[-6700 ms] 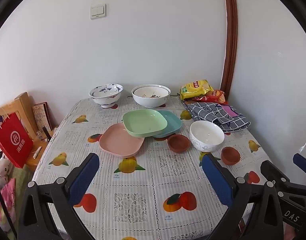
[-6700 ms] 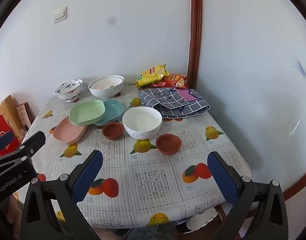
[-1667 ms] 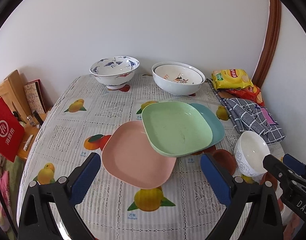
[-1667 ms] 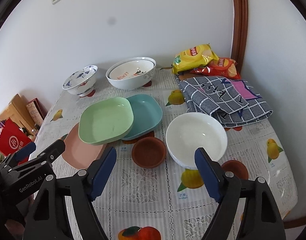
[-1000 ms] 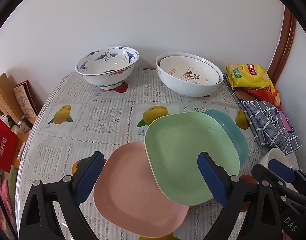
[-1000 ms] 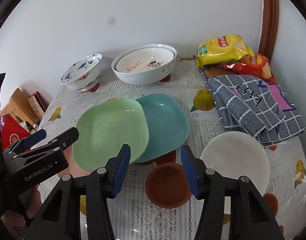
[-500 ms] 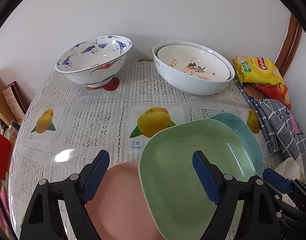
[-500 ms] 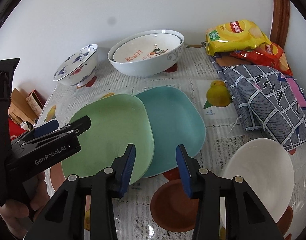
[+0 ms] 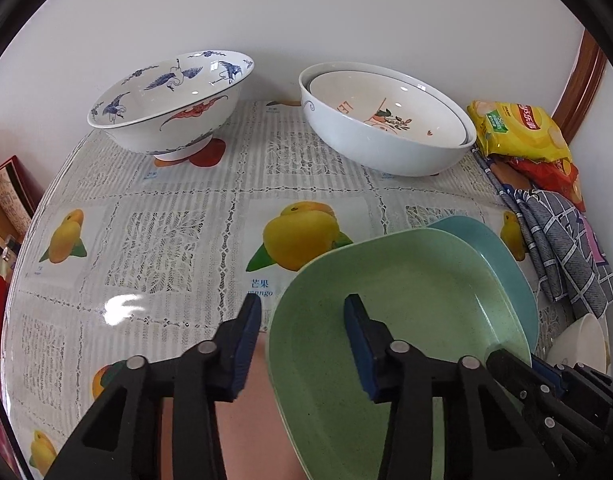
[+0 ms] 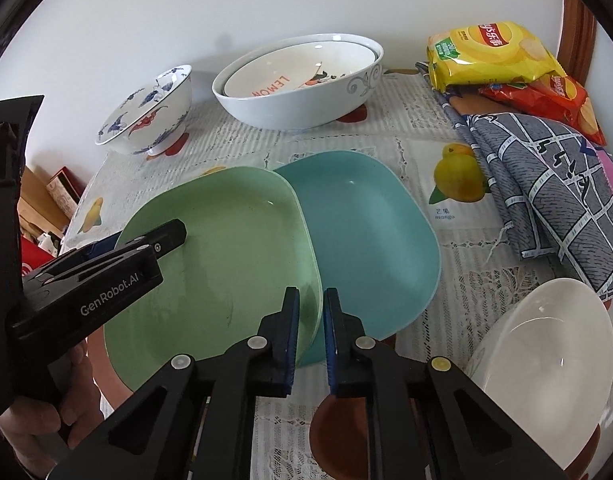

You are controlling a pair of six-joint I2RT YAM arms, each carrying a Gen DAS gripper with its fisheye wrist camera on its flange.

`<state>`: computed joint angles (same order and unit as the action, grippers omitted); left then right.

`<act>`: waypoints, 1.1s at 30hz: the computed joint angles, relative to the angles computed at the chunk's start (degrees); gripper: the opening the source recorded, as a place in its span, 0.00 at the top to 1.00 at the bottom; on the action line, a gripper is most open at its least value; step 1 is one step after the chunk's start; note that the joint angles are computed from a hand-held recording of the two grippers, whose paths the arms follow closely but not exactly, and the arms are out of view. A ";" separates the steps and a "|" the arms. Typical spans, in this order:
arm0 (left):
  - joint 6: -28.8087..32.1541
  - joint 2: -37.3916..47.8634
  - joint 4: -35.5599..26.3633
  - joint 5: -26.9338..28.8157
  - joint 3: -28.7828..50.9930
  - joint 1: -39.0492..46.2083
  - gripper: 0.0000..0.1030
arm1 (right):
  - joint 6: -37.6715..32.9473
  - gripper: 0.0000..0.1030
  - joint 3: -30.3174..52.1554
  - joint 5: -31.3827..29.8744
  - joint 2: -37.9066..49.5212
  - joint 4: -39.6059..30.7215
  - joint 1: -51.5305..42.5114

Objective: Organize plates and bowls
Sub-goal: 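Move the right gripper to the green plate rim and close on it, then lift the green plate with the right gripper and carry it onto the pink plate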

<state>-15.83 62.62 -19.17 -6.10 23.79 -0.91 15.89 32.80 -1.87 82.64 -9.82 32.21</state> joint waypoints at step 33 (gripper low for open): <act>-27.89 -29.98 -38.68 -22.73 10.49 -36.18 0.79 | 4.41 0.93 -2.49 2.99 -42.55 -28.59 1.48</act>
